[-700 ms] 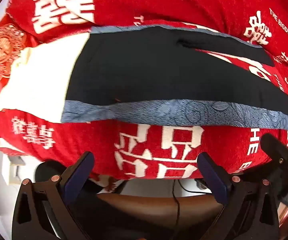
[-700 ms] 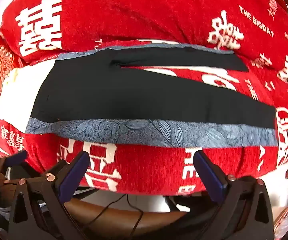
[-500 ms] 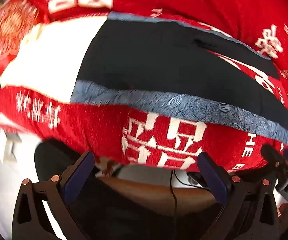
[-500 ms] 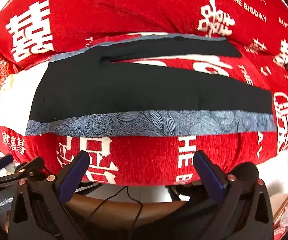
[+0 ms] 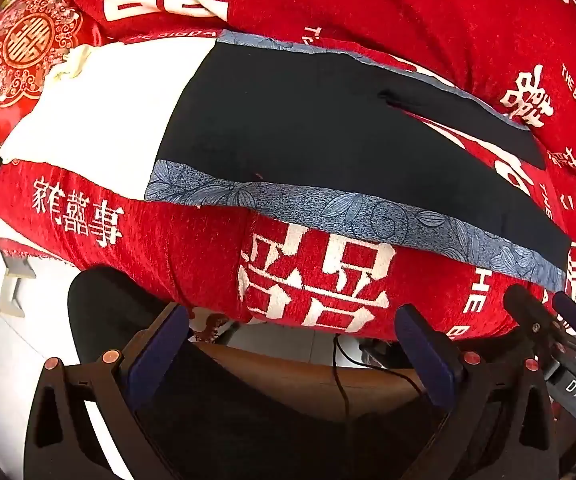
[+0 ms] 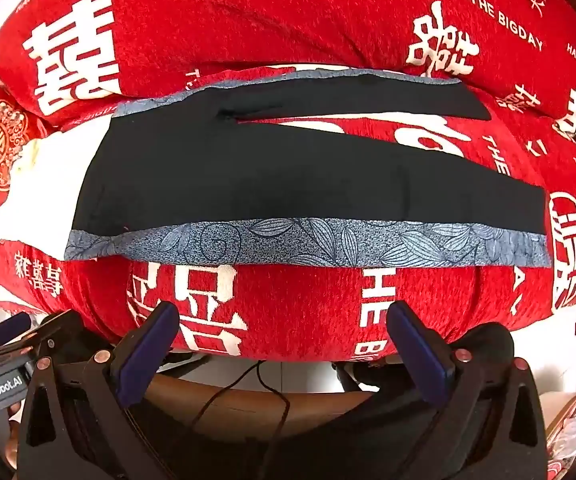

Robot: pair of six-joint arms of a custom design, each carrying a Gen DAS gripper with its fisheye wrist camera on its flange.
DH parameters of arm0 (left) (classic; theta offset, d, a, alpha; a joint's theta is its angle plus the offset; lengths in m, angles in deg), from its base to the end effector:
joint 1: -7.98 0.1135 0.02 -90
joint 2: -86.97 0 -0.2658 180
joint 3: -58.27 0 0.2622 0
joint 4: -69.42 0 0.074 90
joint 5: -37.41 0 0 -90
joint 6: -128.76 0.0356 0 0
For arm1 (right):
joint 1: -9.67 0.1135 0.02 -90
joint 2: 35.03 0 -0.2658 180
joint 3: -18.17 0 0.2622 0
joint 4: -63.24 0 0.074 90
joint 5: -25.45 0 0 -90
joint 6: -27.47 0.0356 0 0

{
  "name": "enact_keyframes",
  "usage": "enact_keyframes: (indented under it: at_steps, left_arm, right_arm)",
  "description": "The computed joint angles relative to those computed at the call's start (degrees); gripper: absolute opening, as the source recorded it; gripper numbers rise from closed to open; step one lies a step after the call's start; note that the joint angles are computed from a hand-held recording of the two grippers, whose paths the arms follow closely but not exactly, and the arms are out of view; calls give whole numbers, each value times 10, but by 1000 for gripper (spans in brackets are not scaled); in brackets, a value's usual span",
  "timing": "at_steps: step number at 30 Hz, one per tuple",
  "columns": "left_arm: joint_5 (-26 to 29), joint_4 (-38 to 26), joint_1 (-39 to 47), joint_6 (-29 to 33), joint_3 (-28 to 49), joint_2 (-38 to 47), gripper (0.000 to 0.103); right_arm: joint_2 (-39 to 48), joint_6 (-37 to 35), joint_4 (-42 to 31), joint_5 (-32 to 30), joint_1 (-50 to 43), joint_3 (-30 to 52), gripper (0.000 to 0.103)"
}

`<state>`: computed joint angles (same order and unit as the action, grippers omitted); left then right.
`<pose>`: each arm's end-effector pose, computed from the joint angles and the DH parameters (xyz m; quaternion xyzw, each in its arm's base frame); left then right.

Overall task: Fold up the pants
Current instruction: 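Position both open grippers above the black trousers' waistband edge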

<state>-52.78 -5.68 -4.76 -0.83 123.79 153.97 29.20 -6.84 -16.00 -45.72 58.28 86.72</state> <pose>0.1987 -0.0448 0.2448 -0.2308 0.9660 -0.0500 0.1056 0.1368 0.1379 0.2686 0.0818 0.9748 0.0027 0.2075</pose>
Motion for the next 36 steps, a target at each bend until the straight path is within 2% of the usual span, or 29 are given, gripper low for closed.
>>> enact_keyframes:
  at_steps: [3,5,7,8,15,36]
  left_arm:
    - [-18,-27,-28,8,37,19,103]
    - [-11,-40,-18,49,56,24,103]
    - [-8,-53,-67,163,64,18,103]
    - [-6,-57,-69,180,64,13,103]
    - [-1,-76,-62,203,84,12,103]
    - [-5,-112,-77,199,117,9,103]
  right_arm:
    - [-21,-16,4,-9,-20,-10,103]
    - [-20,-17,5,-9,-20,-6,103]
    - [-16,-18,4,-7,-18,-3,103]
    - [-15,-16,5,-6,-15,-3,103]
    - [-15,-15,6,-7,-14,-4,103]
    - [-21,-19,12,-21,-22,-9,103]
